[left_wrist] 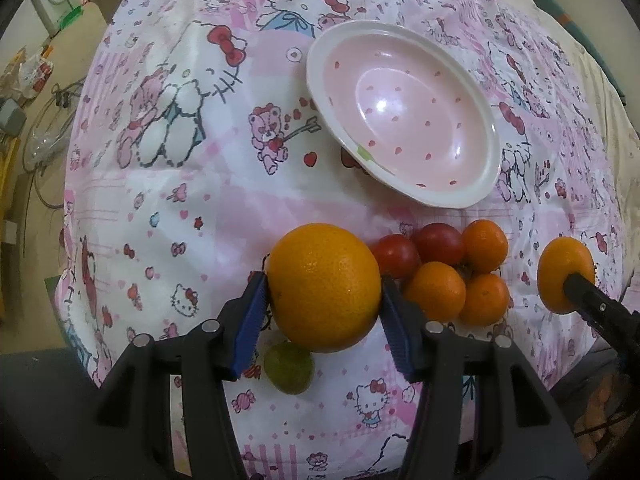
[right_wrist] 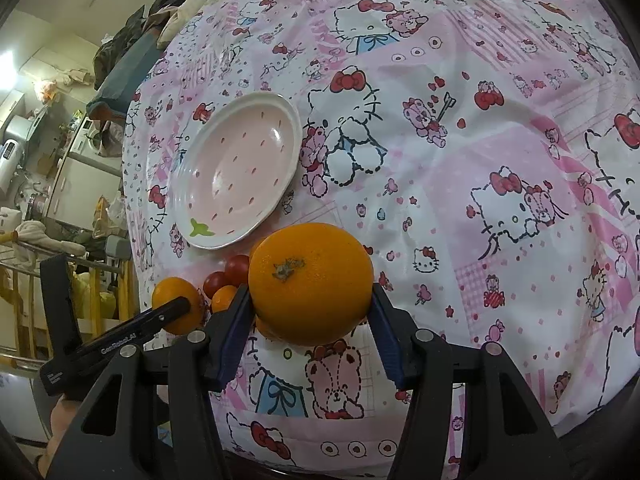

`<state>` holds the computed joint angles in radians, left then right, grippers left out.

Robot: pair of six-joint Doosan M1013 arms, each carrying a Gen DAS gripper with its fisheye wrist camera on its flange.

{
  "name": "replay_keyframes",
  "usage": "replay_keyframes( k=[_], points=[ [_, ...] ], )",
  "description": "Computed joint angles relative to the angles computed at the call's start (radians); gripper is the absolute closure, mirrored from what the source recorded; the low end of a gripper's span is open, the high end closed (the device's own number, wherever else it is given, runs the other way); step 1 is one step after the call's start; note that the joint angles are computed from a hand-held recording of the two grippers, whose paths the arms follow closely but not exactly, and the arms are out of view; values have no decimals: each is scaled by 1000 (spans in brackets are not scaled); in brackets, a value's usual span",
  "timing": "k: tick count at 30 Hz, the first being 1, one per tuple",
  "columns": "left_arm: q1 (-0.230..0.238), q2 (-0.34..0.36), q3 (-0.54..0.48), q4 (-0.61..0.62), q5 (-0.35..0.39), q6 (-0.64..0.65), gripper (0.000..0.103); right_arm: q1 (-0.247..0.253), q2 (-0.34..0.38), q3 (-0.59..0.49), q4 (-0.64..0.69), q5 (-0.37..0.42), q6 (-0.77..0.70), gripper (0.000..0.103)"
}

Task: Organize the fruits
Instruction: 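Carry the large orange in the right gripper onto the pink plate and release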

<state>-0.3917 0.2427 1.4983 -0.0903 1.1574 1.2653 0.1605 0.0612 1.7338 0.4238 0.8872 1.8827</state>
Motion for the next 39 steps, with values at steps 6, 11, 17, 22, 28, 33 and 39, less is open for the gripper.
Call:
replay_keyframes(
  k=[6, 11, 17, 22, 28, 33, 39],
  points=[
    [-3, -31, 0, 17, -43, 5, 52, 5, -16, 3, -26, -33, 0, 44],
    [-5, -39, -29, 24, -69, 35, 52, 13, -25, -12, -64, -78, -14, 44],
    [-7, -18, -91, 44, -77, 90, 52, 4, -1, -62, -58, -87, -88, 44],
    [-7, 18, -144, 59, -66, 118, 52, -5, 42, -114, -46, -78, -137, 44],
    [-2, 65, -195, 75, -53, 130, 52, -17, 91, -165, -15, -63, -200, 44],
    [7, 103, -230, 62, -41, 128, 52, -14, 146, -218, -37, -27, -230, 44],
    [19, 126, -250, 48, -38, 94, 52, 7, 230, -288, -53, 18, -300, 44]
  ],
)
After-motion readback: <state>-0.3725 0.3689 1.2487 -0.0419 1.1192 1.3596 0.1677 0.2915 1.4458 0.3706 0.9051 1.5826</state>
